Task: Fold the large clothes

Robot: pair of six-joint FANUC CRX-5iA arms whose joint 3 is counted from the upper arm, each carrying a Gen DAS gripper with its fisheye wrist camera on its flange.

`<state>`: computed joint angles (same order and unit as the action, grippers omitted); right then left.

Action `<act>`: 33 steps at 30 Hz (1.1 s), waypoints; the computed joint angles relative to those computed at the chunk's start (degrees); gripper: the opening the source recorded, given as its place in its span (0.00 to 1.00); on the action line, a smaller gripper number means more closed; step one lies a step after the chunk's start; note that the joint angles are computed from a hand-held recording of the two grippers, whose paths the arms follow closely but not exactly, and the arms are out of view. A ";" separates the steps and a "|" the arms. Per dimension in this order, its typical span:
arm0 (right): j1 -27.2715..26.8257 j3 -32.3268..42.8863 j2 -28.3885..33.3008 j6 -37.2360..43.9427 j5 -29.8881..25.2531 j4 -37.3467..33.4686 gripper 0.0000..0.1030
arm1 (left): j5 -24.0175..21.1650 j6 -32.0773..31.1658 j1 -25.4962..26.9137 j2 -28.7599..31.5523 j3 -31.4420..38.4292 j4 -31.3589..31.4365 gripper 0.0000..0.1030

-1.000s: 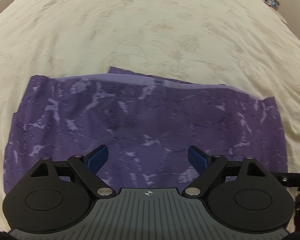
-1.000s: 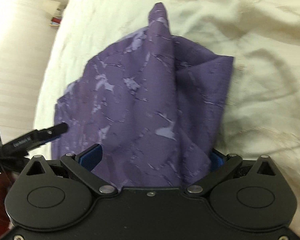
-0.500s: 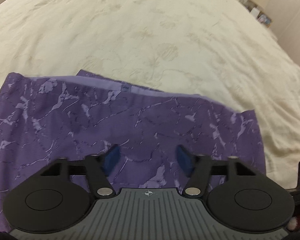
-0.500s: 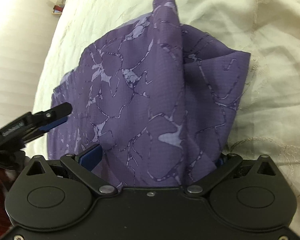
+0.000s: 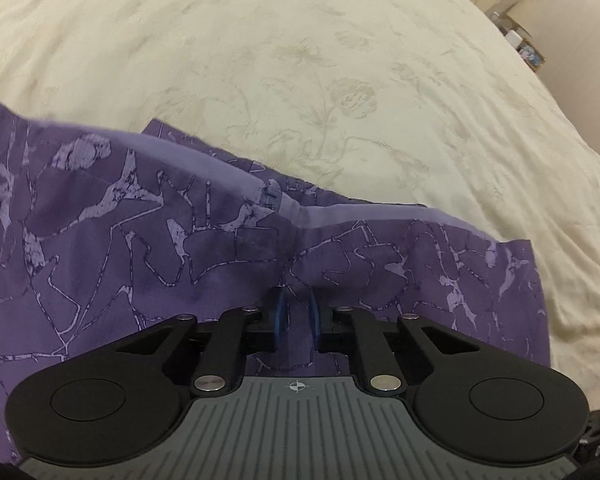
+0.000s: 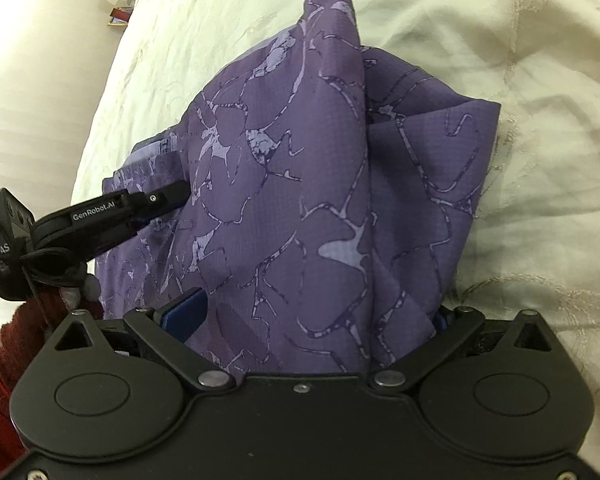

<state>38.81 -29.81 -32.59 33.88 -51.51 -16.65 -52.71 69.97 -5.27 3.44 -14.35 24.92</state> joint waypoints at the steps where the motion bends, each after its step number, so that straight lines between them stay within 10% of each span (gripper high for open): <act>1: 0.83 0.10 0.42 -0.75 0.38 0.78 0.94 | 0.23 -0.56 0.34 -0.81 -0.83 0.72 0.15; 13: -1.80 1.40 -1.53 1.97 -0.56 -2.19 0.32 | -1.92 -5.53 10.08 -17.40 -19.88 12.06 0.14; 24: 0.82 7.53 -0.22 0.61 -3.62 1.13 0.24 | -3.94 -10.81 14.92 -19.56 -23.28 16.36 0.12; 33: 14.03 12.40 2.77 -14.08 0.96 17.15 0.24 | -15.51 -27.04 23.01 -16.43 -18.64 12.27 0.12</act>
